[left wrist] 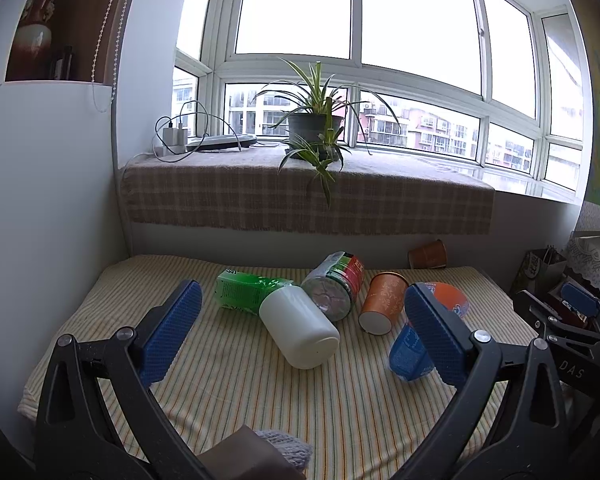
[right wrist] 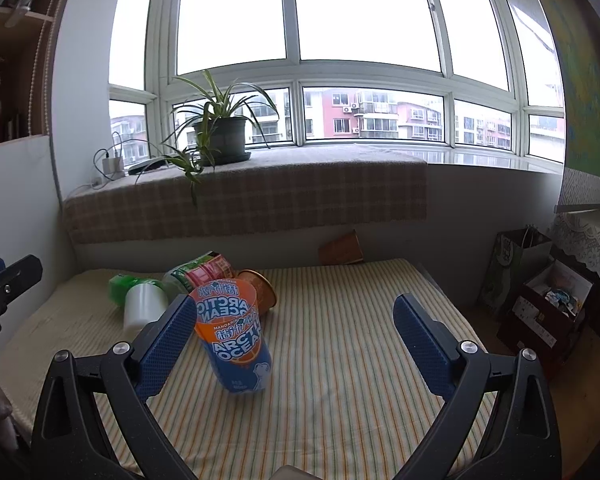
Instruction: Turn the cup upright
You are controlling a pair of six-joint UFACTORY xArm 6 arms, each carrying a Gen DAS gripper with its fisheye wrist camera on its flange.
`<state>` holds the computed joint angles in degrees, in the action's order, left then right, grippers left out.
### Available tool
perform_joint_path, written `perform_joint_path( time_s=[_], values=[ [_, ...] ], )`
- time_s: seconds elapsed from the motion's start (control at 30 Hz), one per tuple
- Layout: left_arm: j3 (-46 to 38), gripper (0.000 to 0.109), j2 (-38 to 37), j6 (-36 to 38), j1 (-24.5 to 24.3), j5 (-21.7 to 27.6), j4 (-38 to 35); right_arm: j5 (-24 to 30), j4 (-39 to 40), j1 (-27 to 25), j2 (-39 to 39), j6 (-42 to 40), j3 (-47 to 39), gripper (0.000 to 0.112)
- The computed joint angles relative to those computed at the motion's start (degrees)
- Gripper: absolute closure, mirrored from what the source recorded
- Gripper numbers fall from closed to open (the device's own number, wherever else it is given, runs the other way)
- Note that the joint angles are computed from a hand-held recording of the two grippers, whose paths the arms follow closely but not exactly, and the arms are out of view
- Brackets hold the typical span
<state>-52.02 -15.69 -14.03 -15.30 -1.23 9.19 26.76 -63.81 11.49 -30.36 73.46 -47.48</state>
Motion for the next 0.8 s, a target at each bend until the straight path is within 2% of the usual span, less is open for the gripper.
perform_joint_path(
  time_s=[0.33, 0.6, 0.73, 0.8],
  values=[
    [0.0, 0.006, 0.0, -1.5, 0.2, 0.0, 1.6, -0.2, 0.3, -0.1, 0.2, -0.3, -0.2, 0.014],
    [-0.4, 0.006, 0.0, 1.2, 0.1, 0.4, -1.1, -0.3, 1.1, -0.2, 0.8, -1.0, -0.5, 0.014],
    [-0.8, 0.006, 0.3, -1.9, 0.9, 0.1, 2.8, -0.7, 1.7, -0.3, 1.0, -1.2, -0.5, 0.014],
    [-1.2, 0.006, 0.5, 3.5, 0.5, 0.6, -2.6, -0.8, 1.8, -0.2, 1.1, -1.3, -0.5, 0.014]
  ],
)
